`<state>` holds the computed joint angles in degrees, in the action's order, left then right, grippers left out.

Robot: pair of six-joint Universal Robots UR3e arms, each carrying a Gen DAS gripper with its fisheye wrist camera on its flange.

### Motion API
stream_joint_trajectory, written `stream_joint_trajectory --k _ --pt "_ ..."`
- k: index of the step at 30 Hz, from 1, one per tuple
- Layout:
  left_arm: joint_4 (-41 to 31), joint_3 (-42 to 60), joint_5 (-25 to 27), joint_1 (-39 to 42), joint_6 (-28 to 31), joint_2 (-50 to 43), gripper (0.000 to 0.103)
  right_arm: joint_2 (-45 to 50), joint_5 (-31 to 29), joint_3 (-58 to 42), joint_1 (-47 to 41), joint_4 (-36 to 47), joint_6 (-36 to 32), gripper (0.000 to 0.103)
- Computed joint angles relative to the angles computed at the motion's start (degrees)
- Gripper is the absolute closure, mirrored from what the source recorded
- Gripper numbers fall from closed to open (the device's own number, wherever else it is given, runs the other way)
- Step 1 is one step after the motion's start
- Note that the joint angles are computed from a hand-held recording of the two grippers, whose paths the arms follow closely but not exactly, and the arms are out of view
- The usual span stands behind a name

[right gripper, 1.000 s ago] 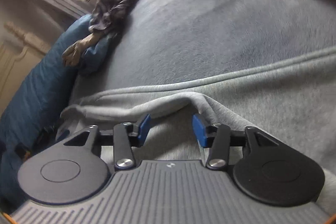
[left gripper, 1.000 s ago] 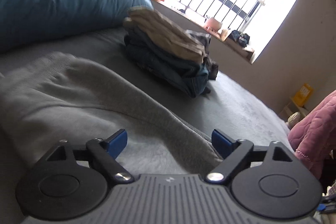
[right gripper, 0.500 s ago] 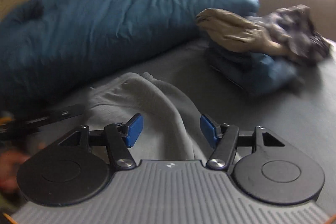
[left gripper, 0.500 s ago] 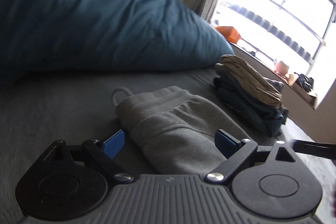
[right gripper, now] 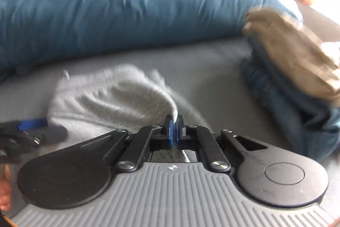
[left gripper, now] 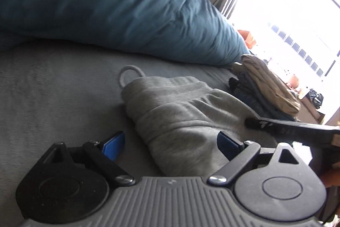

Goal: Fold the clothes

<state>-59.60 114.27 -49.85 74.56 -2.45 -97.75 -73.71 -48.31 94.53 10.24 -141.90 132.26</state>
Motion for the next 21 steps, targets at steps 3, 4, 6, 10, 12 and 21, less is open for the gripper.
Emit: stream_joint_trajectory --k 3,4,6,10,12,21 --pt "0.1 -0.2 1.6 1.4 1.5 0.4 0.009 -0.2 0.1 1.1 -0.3 -5.6 3.1 0.102" --pt "0.1 -0.4 2.0 1.9 2.1 0.7 0.009 0.6 -0.5 0.3 -0.1 -6.1 4.2 0.102" --pt "-0.7 -0.5 2.3 3.3 4.3 1.4 0.009 2.6 -1.9 -1.4 0.4 -6.6 5.2 0.102" --pt "-3.9 1.0 2.4 4.6 6.3 0.8 0.009 8.0 -4.5 -5.0 2.5 -7.1 5.4 0.101" --pt "-3.6 0.0 1.8 4.5 7.1 1.3 0.009 9.1 -3.7 -7.1 2.0 -3.3 5.2 0.098" --pt "12.2 -12.6 -0.7 0.2 3.2 8.1 0.009 -12.5 13.9 -1.8 -26.9 32.3 -8.2 0.059"
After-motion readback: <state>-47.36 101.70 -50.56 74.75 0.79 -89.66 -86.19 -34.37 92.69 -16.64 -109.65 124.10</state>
